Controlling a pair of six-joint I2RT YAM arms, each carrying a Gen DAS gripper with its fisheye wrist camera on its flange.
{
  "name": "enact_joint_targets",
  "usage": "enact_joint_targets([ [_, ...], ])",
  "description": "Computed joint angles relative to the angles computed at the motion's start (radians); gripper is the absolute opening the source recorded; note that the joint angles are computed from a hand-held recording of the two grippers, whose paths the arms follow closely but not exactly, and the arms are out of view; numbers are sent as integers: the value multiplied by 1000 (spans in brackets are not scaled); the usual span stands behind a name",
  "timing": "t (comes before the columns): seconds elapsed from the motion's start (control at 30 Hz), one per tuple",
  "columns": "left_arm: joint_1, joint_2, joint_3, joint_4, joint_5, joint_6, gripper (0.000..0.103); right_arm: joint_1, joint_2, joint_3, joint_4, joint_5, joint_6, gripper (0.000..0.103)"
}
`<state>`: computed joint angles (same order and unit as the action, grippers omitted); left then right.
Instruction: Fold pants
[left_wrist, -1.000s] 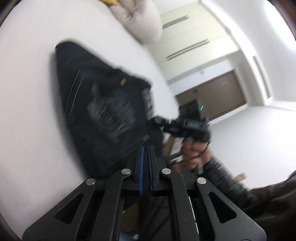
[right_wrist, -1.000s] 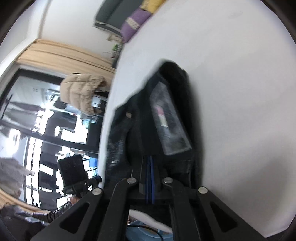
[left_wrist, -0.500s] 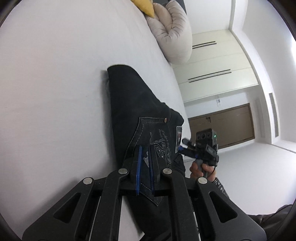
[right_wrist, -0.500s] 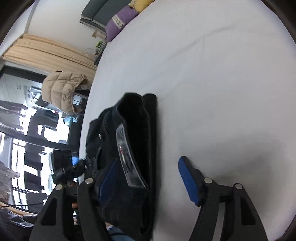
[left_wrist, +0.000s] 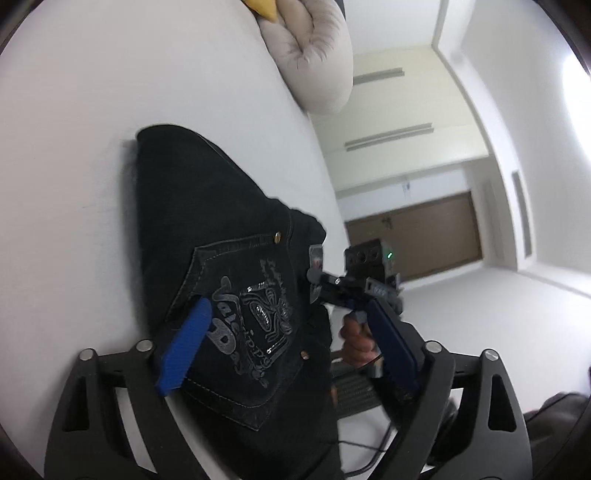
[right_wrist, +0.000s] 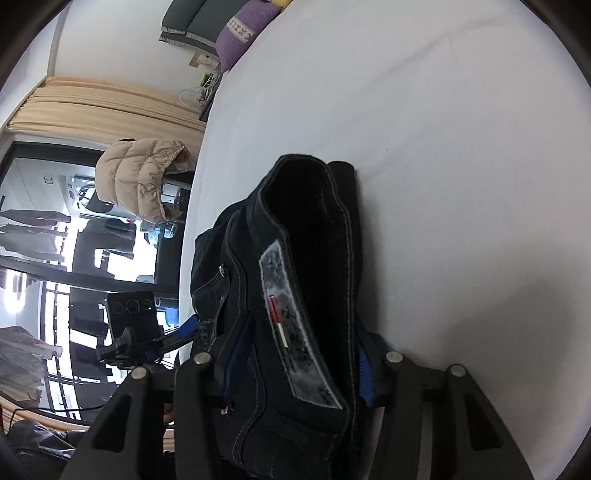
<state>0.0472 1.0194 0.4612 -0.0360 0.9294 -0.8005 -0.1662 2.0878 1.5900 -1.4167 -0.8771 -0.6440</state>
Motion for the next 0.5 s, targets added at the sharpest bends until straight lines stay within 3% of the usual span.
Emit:
enact_joint_targets([
  [0.13, 3, 52, 39, -29, 1, 25, 86, 10, -16, -16, 12, 8, 8, 53],
  [0.33, 122, -41, 54, -157, 40, 72, 86, 1, -4, -9, -3, 4, -8, 50],
  [0.5, 238, -9, 72, -312, 95, 219, 84, 0, 9, 9, -17, 10, -21, 50],
])
